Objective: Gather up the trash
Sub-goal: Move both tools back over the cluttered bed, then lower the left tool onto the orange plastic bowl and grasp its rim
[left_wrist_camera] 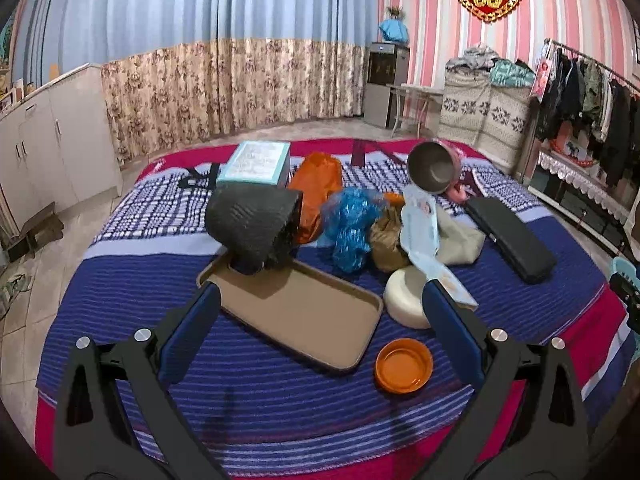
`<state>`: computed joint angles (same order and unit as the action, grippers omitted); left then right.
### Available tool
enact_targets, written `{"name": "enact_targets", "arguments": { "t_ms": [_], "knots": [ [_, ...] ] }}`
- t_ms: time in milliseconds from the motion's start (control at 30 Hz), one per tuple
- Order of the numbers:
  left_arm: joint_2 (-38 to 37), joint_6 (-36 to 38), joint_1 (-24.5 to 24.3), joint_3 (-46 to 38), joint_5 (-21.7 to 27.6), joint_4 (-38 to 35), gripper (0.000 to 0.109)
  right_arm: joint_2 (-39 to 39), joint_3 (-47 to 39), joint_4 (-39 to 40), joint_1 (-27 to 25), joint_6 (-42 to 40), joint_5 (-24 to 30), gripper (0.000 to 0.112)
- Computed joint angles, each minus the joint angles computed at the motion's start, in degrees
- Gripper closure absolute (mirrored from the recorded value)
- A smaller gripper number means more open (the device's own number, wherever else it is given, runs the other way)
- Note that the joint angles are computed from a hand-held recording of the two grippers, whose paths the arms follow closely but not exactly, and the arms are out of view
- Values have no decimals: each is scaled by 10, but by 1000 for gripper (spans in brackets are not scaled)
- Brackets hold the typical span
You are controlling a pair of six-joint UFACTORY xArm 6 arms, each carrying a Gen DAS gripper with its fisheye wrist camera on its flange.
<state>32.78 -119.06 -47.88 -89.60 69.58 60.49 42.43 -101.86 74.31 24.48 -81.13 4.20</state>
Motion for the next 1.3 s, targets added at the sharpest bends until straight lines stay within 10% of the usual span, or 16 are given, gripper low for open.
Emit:
{"name": "enact_targets", "arguments": {
  "t_ms": [467, 833, 1033, 1300],
  "knots": [
    [49, 22, 6, -42, -78, -18, 12, 17, -2, -51, -4, 56, 7, 17],
    [79, 31, 14, -77, -108, -49, 37, 18, -1, -47, -9, 62, 7, 17],
    [109, 96, 16, -124, -97, -86, 69, 9, 6, -26, -9, 41, 3, 17],
    [93, 76, 26, -96, -124, -89, 70, -5, 17, 1, -6, 8, -1, 17]
  ]
}}
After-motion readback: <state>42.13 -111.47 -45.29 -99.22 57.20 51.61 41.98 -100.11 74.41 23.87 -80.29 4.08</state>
